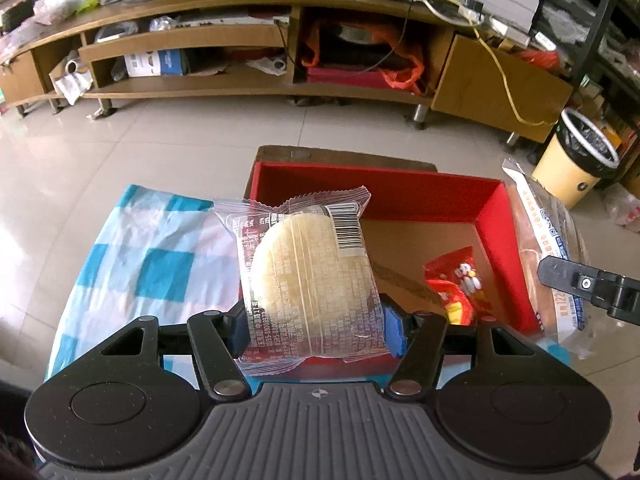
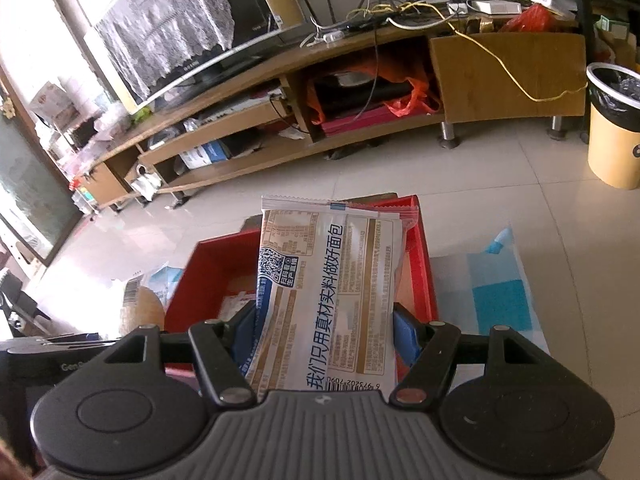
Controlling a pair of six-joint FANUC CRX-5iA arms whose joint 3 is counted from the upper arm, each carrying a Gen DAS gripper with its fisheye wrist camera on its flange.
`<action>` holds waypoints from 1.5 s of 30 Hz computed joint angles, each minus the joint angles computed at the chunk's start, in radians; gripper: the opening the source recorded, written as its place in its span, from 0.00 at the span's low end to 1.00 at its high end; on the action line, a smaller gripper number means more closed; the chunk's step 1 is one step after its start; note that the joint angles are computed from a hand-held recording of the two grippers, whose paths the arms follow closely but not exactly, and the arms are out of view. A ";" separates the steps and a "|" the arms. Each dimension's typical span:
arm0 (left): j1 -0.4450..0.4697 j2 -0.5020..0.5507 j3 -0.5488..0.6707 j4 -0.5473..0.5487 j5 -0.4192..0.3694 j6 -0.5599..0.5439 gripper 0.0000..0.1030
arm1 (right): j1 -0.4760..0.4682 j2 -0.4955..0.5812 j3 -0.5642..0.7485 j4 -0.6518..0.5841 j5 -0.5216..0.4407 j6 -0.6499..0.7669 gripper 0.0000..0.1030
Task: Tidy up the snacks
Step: 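Carry the bread pack and cake pack toward the red box with both grippers, then lower both packs into the red box and open both grippers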
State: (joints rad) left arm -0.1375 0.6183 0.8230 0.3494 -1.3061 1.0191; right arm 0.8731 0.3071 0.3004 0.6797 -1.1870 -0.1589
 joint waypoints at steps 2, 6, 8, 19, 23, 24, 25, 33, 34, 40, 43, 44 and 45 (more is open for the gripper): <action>-0.012 0.031 0.040 -0.023 -0.015 0.014 0.67 | -0.015 0.018 0.019 -0.020 -0.004 0.034 0.62; -0.026 0.070 0.087 -0.049 -0.030 0.034 0.67 | -0.041 0.043 0.038 -0.050 0.009 0.081 0.62; -0.029 0.079 0.093 -0.055 -0.027 0.032 0.69 | -0.052 0.056 0.050 -0.059 0.018 0.107 0.62; -0.032 0.098 0.117 -0.063 -0.039 0.046 0.82 | -0.066 0.104 0.091 -0.075 -0.001 0.165 0.63; -0.033 0.067 0.075 -0.057 -0.011 0.035 0.85 | -0.058 0.104 0.099 -0.059 -0.028 0.163 0.63; -0.031 0.058 0.062 -0.053 -0.005 0.031 0.85 | -0.055 0.099 0.093 -0.055 -0.029 0.159 0.63; -0.030 0.051 0.054 -0.048 -0.003 0.029 0.85 | -0.053 0.097 0.093 -0.052 -0.032 0.158 0.63; -0.007 0.002 -0.002 -0.022 -0.017 0.023 0.88 | -0.022 0.062 0.080 -0.047 -0.042 0.135 0.63; -0.001 -0.010 -0.020 -0.014 -0.014 0.022 0.88 | -0.015 0.054 0.073 -0.047 -0.036 0.125 0.63; 0.026 -0.061 -0.091 0.001 -0.025 0.019 0.89 | 0.026 0.044 0.076 -0.072 -0.040 0.115 0.63; 0.042 -0.093 -0.132 0.006 -0.023 0.010 0.89 | 0.051 0.039 0.073 -0.094 -0.041 0.107 0.63; 0.048 -0.104 -0.147 0.011 -0.020 0.006 0.89 | 0.059 0.032 0.066 -0.105 -0.030 0.097 0.63; 0.054 -0.115 -0.162 0.016 -0.018 0.002 0.90 | 0.066 0.027 0.059 -0.118 -0.017 0.092 0.63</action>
State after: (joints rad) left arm -0.0835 0.5036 0.6612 0.3654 -1.3238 1.0213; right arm 0.9391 0.3340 0.3595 0.5616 -1.2045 -0.0673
